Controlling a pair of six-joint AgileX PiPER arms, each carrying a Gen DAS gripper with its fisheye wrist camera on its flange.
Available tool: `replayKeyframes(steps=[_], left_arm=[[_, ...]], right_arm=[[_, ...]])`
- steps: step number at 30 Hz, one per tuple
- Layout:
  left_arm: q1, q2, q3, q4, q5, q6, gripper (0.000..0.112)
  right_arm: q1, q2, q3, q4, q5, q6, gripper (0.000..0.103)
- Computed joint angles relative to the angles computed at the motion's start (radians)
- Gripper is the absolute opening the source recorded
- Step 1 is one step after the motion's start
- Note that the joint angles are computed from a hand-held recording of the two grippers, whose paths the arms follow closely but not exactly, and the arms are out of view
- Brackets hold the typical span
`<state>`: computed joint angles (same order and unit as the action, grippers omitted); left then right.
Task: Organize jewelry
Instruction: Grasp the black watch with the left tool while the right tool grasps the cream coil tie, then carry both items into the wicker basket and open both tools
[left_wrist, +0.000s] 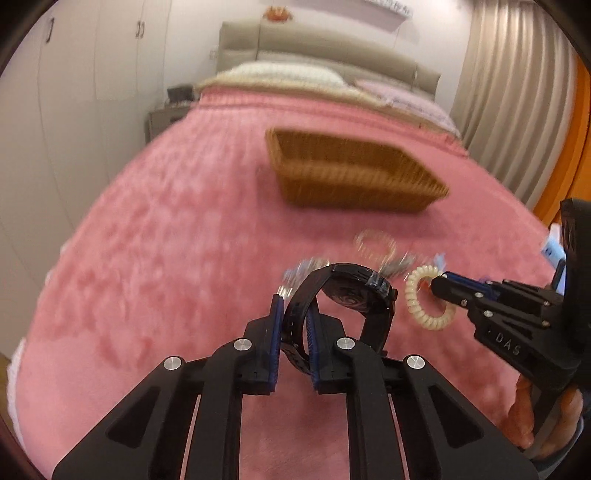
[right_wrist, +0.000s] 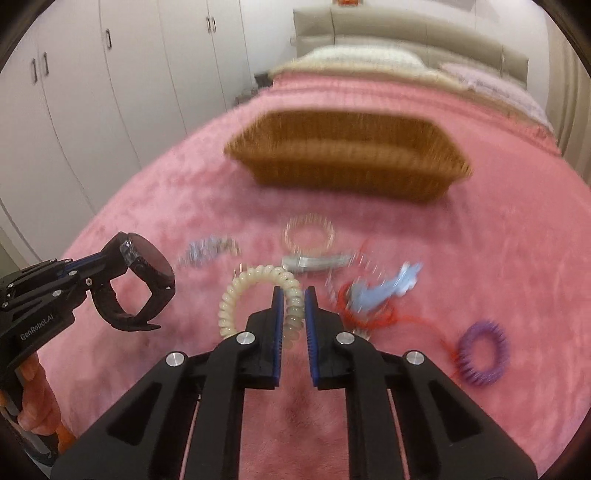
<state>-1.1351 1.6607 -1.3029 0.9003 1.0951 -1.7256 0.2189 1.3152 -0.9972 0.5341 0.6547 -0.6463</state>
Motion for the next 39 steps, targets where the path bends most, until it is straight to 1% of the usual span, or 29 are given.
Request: replayKeyframes(steps=[2,4,7,9,10,13,15,18,19,22,25,26,28,31,34,36,37,38,39], left_arm=[[0.003,0.006,-0.051,0.019,0.021,0.025,0.010],[0.024,0.012,-0.102,0.038,0.022,0.059,0.011],[0.078,0.054,-0.216,0.058,0.026,0.137,0.011],[0.114,0.081,-0.279,0.068,0.014,0.174,0.011],[0.147,0.102,-0.324,0.063,-0.007,0.204,0.011],[0.232,0.173,-0.443,0.034,-0.063,0.290,0.011],[0.279,0.226,-0.523,0.008,-0.087,0.346,0.011],[0.349,0.317,-0.638,-0.059,-0.118,0.431,0.011],[0.374,0.349,-0.676,-0.087,-0.127,0.460,0.011],[0.422,0.438,-0.779,-0.152,-0.124,0.534,0.011],[0.457,0.521,-0.881,-0.223,-0.101,0.611,0.011],[0.461,0.530,-0.882,-0.236,-0.104,0.617,0.011],[0.473,0.546,-0.885,-0.262,-0.110,0.634,0.011],[0.484,0.570,-0.897,-0.296,-0.108,0.661,0.011],[0.494,0.588,-0.913,-0.328,-0.101,0.682,0.013],[0.502,0.591,-0.915,-0.367,-0.101,0.706,0.021],[0.499,0.583,-0.899,-0.356,-0.101,0.691,0.025],[0.495,0.551,-0.843,-0.337,-0.130,0.668,0.034],[0.492,0.524,-0.798,-0.323,-0.156,0.651,0.039]], right_arm=[[-0.016,-0.018,-0.030,0.030,0.007,-0.025,0.010],[-0.035,-0.021,-0.073,0.055,0.012,-0.044,0.010],[-0.059,0.021,-0.180,0.085,0.016,-0.054,0.010],[-0.064,0.075,-0.266,0.081,0.004,-0.036,0.010],[-0.064,0.118,-0.323,0.078,-0.003,-0.022,0.010],[-0.072,0.221,-0.451,0.082,0.009,0.010,0.010],[-0.070,0.308,-0.549,0.064,0.014,0.050,0.010],[-0.052,0.448,-0.701,-0.005,0.035,0.144,0.010],[-0.048,0.506,-0.768,-0.030,0.055,0.180,0.010],[-0.043,0.608,-0.876,-0.077,0.089,0.247,0.010],[-0.036,0.717,-1.009,-0.129,0.144,0.314,0.010],[-0.033,0.757,-1.056,-0.146,0.167,0.336,0.010],[-0.035,0.797,-1.093,-0.155,0.191,0.346,0.010],[-0.024,0.846,-1.132,-0.193,0.220,0.383,0.010],[-0.029,0.868,-1.143,-0.185,0.236,0.388,0.010],[-0.043,0.873,-1.150,-0.156,0.253,0.393,0.011],[-0.051,0.873,-1.152,-0.137,0.263,0.387,0.013],[-0.058,0.863,-1.138,-0.124,0.258,0.379,0.017],[-0.061,0.841,-1.106,-0.119,0.238,0.373,0.030]])
